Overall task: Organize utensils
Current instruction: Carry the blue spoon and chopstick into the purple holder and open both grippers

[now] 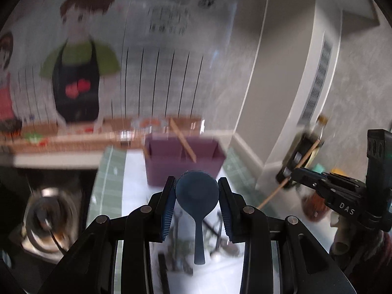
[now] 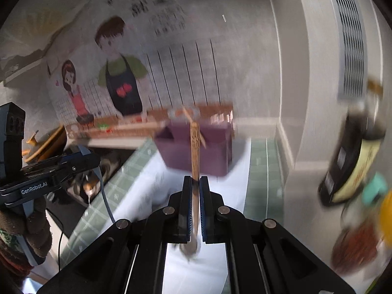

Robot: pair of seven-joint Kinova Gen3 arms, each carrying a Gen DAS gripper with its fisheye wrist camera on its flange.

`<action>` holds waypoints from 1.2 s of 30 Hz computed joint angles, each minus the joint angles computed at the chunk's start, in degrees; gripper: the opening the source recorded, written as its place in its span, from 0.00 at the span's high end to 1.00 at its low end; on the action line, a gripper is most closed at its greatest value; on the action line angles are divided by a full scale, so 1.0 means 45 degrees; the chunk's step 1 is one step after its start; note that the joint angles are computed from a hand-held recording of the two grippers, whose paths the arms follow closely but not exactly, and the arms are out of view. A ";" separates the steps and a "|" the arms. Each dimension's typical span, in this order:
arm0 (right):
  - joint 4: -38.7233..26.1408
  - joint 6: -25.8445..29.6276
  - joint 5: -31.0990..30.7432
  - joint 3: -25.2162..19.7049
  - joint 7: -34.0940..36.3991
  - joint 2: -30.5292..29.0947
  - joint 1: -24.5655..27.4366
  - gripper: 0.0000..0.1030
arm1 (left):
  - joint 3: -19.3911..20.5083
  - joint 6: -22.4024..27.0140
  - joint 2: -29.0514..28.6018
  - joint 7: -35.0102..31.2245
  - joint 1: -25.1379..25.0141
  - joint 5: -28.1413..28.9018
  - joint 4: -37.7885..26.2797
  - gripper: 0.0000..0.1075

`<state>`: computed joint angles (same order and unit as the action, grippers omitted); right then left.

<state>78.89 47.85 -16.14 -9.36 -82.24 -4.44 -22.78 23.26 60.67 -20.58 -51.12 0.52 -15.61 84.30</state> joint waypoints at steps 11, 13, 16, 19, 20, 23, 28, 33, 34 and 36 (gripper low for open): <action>-0.4536 -0.0413 0.2552 -0.0522 -0.1195 0.1824 -0.0886 0.95 | -0.0723 -0.0658 0.1162 -0.1050 -0.0504 -0.0885 -0.2871 0.67; -0.5167 -0.0358 0.2855 -0.0475 -0.1261 0.2252 -0.1101 0.95 | -0.0993 -0.0927 0.1416 -0.0989 -0.0499 -0.0913 -0.2959 0.67; -0.5877 -0.0254 0.2576 -0.0375 -0.0938 0.2793 -0.1104 0.95 | -0.1610 -0.1455 0.1774 -0.0936 -0.0312 -0.0670 -0.2796 0.67; -0.6307 -0.0340 0.2474 -0.0267 -0.0666 0.3360 -0.1133 0.95 | -0.2023 -0.1865 0.2275 -0.0999 -0.0125 -0.0680 -0.2642 0.67; -0.6558 -0.0254 0.2386 -0.0237 -0.0578 0.3647 -0.1109 0.95 | -0.2110 -0.1911 0.2491 -0.0997 -0.0047 -0.0733 -0.2640 0.67; -0.7345 0.0129 0.2450 -0.0035 -0.0652 0.4512 -0.1232 0.95 | -0.2664 -0.2187 0.3196 -0.1077 0.0253 -0.0600 -0.2603 0.67; -0.7913 0.0633 0.2261 0.0133 -0.0763 0.5557 -0.1242 0.95 | -0.3566 -0.2907 0.3986 -0.1080 0.0560 -0.0121 -0.2058 0.67; -0.8614 0.1478 0.2173 0.0238 -0.0828 0.6583 -0.1325 0.95 | -0.4093 -0.3110 0.4697 -0.1307 0.0763 0.0409 -0.1748 0.67; -0.8754 0.1671 0.2109 0.0237 -0.0847 0.6767 -0.1312 0.95 | -0.4169 -0.3099 0.4838 -0.1305 0.0789 0.0471 -0.1725 0.67; -0.9019 0.2155 0.1866 0.0180 -0.0856 0.7149 -0.1196 0.95 | -0.4332 -0.3120 0.5061 -0.1313 0.0794 0.0759 -0.1639 0.67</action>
<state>38.30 57.55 -7.75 -8.55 -86.09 27.73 -28.16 3.77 46.63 2.19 -57.02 4.10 -12.19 76.93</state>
